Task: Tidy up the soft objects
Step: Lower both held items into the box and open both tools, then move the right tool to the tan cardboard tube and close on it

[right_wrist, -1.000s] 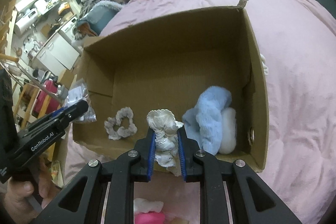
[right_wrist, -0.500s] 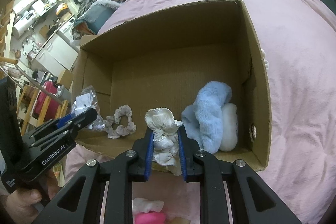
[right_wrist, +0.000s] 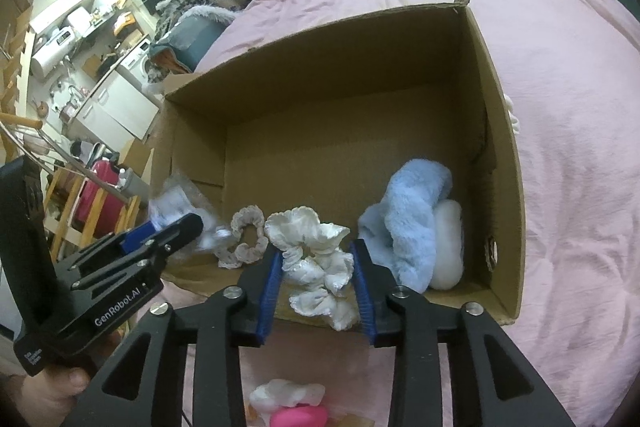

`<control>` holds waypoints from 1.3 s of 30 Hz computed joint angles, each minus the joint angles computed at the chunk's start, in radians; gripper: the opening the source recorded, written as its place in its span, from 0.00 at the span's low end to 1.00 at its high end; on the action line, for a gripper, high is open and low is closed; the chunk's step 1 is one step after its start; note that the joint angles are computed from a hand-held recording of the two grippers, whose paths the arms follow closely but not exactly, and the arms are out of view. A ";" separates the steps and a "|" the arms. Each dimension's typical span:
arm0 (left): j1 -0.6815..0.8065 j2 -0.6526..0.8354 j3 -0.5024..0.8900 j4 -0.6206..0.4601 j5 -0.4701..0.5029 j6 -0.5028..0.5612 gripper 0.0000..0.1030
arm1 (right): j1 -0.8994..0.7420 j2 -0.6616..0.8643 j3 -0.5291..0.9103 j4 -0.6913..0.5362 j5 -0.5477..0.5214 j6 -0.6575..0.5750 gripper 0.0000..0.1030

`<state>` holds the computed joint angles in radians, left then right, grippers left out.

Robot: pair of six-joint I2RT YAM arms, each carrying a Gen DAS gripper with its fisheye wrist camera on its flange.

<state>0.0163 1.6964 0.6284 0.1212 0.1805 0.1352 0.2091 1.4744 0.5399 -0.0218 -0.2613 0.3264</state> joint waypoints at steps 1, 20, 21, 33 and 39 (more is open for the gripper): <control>0.000 -0.006 -0.003 0.003 0.001 0.000 0.39 | -0.005 -0.008 -0.007 0.010 -0.005 0.006 0.62; 0.004 -0.084 -0.040 0.017 -0.040 -0.013 0.70 | -0.024 -0.053 -0.011 -0.003 -0.005 0.050 0.67; 0.005 -0.102 -0.053 0.023 -0.043 -0.008 0.70 | -0.021 -0.061 -0.012 -0.010 0.000 0.051 0.67; 0.084 -0.282 -0.121 -0.092 -0.010 0.044 0.70 | -0.013 -0.211 -0.055 -0.129 0.013 0.034 0.67; 0.129 -0.346 -0.150 -0.159 0.027 0.070 0.70 | -0.002 -0.290 -0.100 -0.179 0.013 0.055 0.67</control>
